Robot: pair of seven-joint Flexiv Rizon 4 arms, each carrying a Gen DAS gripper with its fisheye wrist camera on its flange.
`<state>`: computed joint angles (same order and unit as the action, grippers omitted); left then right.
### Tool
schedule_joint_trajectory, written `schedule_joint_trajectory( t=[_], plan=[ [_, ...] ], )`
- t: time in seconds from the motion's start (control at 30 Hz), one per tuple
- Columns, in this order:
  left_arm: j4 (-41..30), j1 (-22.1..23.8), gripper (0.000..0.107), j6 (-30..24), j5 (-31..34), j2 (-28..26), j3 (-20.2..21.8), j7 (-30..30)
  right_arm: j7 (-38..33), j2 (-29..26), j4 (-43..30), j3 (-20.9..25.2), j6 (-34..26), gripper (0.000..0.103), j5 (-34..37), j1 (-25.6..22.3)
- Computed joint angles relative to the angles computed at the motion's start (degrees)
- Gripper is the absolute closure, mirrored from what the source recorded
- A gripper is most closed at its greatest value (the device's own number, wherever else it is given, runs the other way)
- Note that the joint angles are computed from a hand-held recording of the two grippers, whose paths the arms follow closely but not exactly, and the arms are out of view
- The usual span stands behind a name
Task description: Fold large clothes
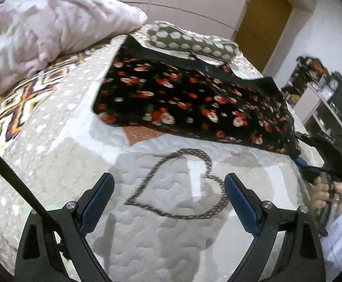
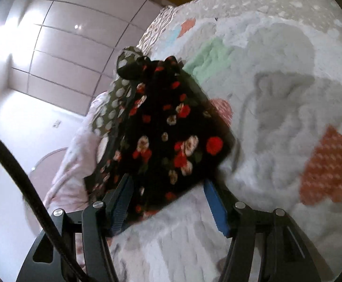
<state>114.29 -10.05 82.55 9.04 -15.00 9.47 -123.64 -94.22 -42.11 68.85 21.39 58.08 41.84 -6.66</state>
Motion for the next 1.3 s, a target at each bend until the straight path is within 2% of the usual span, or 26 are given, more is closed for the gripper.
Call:
schedule_joint_trajectory(
  t=[0.17,0.2,0.23,0.27,0.3,0.4,0.47,0.53,0.6,0.7,0.77,0.87,0.93,1.0,1.07,1.13,1.2,1.3],
  plan=[
    [3.23,1.43,0.013,3.21,-0.34,1.5,1.52,-2.6,5.4,-2.24,-2.7,-2.18,4.49,0.032,-2.73,3.73],
    [3.99,2.04,0.013,3.95,-0.94,1.77,1.45,-2.63,6.71,-2.61,-3.09,-2.38,4.69,0.037,-3.49,4.0],
    [4.85,2.55,0.013,4.88,-1.44,2.04,1.78,-3.06,7.78,-2.99,-3.66,-2.31,4.45,0.063,-4.13,3.98],
    [5.46,2.84,0.013,5.59,-1.73,2.22,2.16,-3.39,8.14,-3.76,-4.97,-1.43,3.02,0.08,-4.3,3.34],
    [6.09,3.16,0.013,6.47,-1.98,2.36,2.68,-3.79,8.94,-3.85,-5.49,-1.59,2.46,0.082,-5.07,3.49],
    [7.36,2.9,0.013,9.65,-1.52,2.06,6.39,-6.43,9.26,-0.94,-3.57,-5.87,4.18,0.084,-13.45,7.95],
    [7.8,-0.51,0.013,12.67,-0.32,1.17,13.02,-10.4,8.14,1.21,-2.67,-8.46,5.39,0.084,-21.31,12.16],
    [9.71,-0.69,0.013,16.15,-1.95,0.88,15.49,-12.2,7.33,2.32,-3.22,-9.86,5.75,0.085,-28.19,16.03],
    [12.15,1.19,0.013,19.97,-4.32,0.88,15.03,-13.03,5.95,2.57,-4.3,-9.67,6.18,0.085,-32.96,19.06],
    [14.75,0.17,0.013,24.48,-7.48,0.42,17.39,-13.46,1.9,1.82,-6.0,-8.43,6.45,0.085,-39.01,24.13],
    [15.76,-2.22,0.013,26.01,-10.59,-0.11,19.77,-12.4,-1.56,0.86,-6.35,-6.99,5.45,0.086,-41.75,27.39],
    [17.05,-4.85,0.013,27.45,-15.04,-0.56,21.74,-10.35,-6.4,-1.51,-7.37,-3.88,2.14,0.086,-42.14,30.12],
    [17.88,-6.64,0.013,27.86,-18.09,-0.62,22.9,-8.52,-9.35,-3.46,-8.94,-1.84,-2.43,0.086,-40.85,31.19],
    [18.62,-4.12,0.013,28.45,-18.32,-0.05,20.46,-8.34,-10.46,-5.81,-11.53,-2.08,-7.61,0.086,-39.98,32.65],
    [19.29,-0.43,0.013,28.7,-17.84,0.59,17.12,-8.73,-10.02,-6.97,-12.33,-3.67,-8.72,0.086,-39.51,33.92],
    [19.53,3.44,0.013,28.55,-17.09,1.03,13.51,-8.98,-10.14,-7.71,-14.24,-2.98,-10.97,0.084,-37.24,33.29],
    [19.46,4.52,0.013,28.05,-18.13,0.94,11.93,-7.59,-11.0,-8.36,-17.15,-1.81,-14.22,0.08,-34.56,32.32],
    [19.62,3.45,0.013,28.01,-21.36,0.61,11.62,-4.52,-13.35,-6.94,-17.13,-0.79,-17.01,0.073,-30.68,30.88]
  ],
)
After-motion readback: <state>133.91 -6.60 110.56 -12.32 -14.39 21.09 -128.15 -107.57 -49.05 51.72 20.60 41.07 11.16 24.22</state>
